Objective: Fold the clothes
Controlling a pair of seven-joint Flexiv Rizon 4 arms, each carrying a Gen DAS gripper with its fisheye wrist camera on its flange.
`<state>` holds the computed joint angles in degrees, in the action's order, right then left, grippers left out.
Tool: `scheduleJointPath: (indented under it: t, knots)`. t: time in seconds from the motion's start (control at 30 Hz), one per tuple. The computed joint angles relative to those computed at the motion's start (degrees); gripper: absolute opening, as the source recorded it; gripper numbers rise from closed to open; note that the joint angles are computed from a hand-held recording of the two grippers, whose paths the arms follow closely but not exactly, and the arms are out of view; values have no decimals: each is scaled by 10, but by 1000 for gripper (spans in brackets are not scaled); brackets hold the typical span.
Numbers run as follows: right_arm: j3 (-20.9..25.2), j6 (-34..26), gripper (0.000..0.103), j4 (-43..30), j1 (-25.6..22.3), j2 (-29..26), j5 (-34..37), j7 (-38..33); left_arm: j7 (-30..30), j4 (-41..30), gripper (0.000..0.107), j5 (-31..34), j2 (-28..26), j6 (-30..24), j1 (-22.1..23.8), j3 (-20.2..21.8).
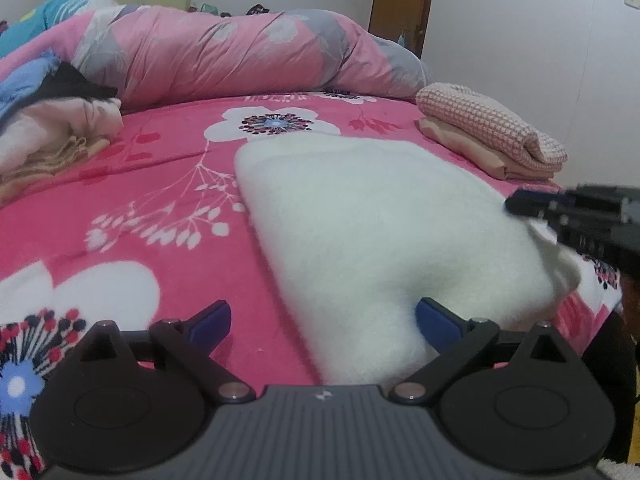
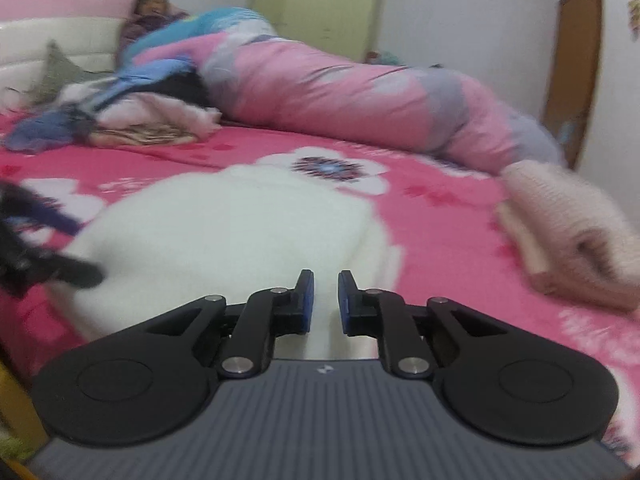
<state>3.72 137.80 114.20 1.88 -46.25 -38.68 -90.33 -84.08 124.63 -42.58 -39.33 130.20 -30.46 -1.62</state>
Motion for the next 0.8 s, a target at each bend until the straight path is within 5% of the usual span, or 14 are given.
scheduleJointPath:
  t: [0.27, 0.33, 0.4, 0.53, 0.67, 0.73, 0.8]
  knots:
    - [21, -57, 10, -85, 2, -18, -126, 75, -68, 14, 102, 72, 3, -5, 44, -17]
    - [4, -114, 11, -101, 29, -27, -92, 45, -77, 15, 102, 86, 3, -7, 49, -15]
    - [16, -122, 12, -124, 5, -38, -144, 106, -86, 16, 102, 99, 3, -9, 54, -15]
    - [-1, -143, 12, -111, 62, -4, -33, 31, -101, 16, 103, 125, 2, -11, 64, -14]
    - [63, -233, 12, -180, 15, -42, -109, 104, -111, 16, 103, 141, 2, -13, 70, -13]
    - [62, -262, 12, -210, 31, -67, -56, 70, -113, 15, 103, 148, 3, -16, 72, -12]
    - [120, -324, 12, -230, -7, -72, -84, 107, -111, 15, 103, 157, 3, -17, 74, -10]
